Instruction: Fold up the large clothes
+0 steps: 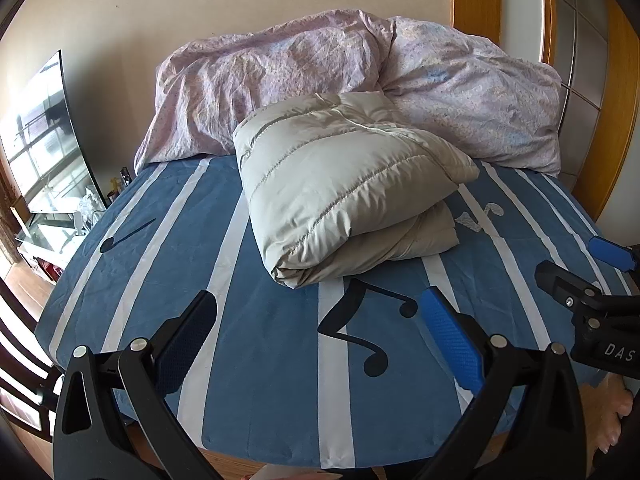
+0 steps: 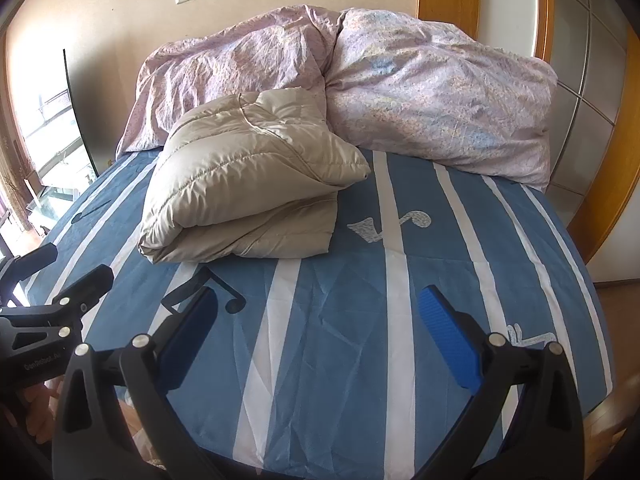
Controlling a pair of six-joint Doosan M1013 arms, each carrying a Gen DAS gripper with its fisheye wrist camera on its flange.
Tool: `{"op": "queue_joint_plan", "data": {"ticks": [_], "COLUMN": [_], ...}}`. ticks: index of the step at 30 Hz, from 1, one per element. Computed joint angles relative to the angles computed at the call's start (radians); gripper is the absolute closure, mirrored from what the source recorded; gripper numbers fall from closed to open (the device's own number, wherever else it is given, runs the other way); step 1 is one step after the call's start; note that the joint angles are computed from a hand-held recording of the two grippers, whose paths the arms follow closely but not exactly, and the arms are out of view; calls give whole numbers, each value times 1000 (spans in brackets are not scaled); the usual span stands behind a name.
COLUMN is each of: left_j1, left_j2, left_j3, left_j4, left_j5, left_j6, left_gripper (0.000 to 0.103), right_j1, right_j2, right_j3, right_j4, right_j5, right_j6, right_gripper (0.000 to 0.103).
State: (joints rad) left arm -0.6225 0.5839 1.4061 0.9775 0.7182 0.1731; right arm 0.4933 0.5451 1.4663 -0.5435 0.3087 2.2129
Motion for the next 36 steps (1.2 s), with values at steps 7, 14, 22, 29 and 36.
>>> {"op": "queue_joint_plan", "data": {"ticks": [7,14,22,29,36], "left_j1": [1,1,2,2,2], "left_j2": [3,4,5,7,9], "left_j3": [-4,-5,-7,-9,-12], "left_j4": [-9,-9,-14,-16,-22], "left_j5": [-5,-4,-5,-5,-4], "left_j6": [10,11,16,19,22], "left_gripper": [1,1,1,1,1], "right_j1": [-2,-3,-3,-5,-5], "right_j2": [-1,-2,-1,-1,0], "right_j3": [2,3,4,2,1], "right_j4": [-7,1,-2,6,3], "right_j5": [-3,-4,-6,-5,-4], "right_j6": [7,-2,2,-5,-3], "right_gripper": [2,2,2,2,2]}}
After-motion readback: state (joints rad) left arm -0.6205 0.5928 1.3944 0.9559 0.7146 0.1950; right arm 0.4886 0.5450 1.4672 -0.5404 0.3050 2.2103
